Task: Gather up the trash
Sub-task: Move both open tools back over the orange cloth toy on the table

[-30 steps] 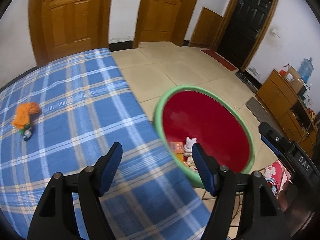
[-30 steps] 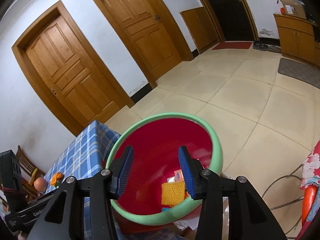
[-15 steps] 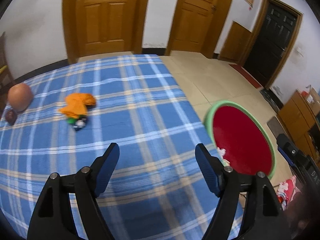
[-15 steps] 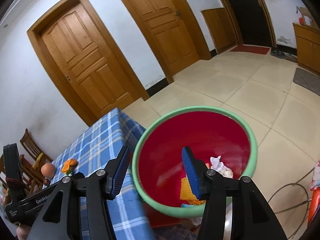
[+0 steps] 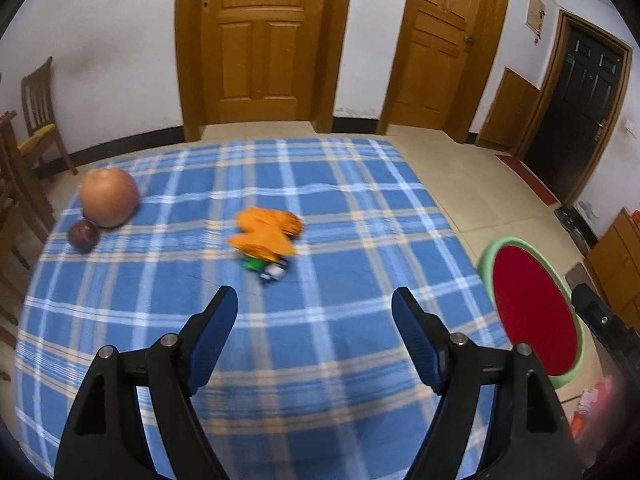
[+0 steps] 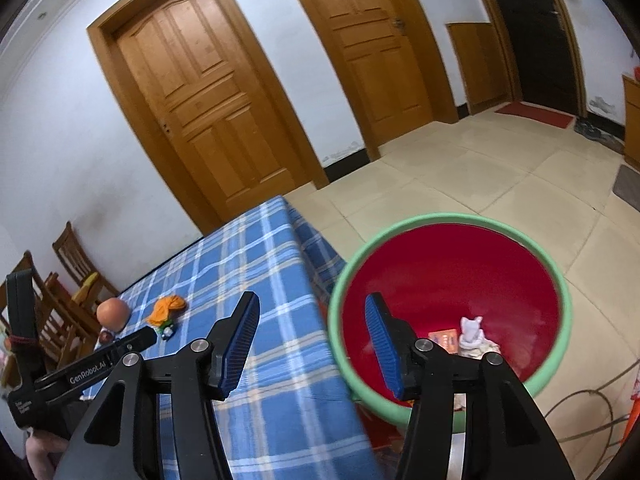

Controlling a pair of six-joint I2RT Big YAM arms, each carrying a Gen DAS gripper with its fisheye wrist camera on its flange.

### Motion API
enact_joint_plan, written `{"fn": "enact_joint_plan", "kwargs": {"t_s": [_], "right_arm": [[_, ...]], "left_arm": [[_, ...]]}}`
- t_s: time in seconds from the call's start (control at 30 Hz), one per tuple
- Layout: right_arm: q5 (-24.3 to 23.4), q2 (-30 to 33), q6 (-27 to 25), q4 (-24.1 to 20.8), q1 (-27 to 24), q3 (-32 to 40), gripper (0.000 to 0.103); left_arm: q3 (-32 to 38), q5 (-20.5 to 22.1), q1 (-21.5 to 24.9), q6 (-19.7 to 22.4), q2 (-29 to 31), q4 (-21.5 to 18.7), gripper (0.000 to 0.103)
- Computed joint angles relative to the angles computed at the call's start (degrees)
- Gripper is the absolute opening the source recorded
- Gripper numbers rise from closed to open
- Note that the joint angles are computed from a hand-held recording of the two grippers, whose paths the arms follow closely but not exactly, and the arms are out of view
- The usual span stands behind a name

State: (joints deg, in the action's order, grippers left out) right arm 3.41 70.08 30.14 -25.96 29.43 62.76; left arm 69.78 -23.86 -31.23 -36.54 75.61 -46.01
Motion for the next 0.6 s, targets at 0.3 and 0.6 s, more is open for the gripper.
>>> {"fn": "enact_joint_plan", "kwargs": {"t_s": [0.3, 0.6], "right_arm": [[-0.60, 6.22, -0.16, -2.25, 3.77, 6.63, 0.056], [-0.81, 14.28, -1.13, -5.42, 8.12, 15.33, 0.056]], "left_arm": [[-3.73, -1.35, 6.25, 1.65, -3.23, 0.85, 0.079], [-7.19, 0.41, 12.58, 1.53, -3.15, 3.74, 0.079]]}}
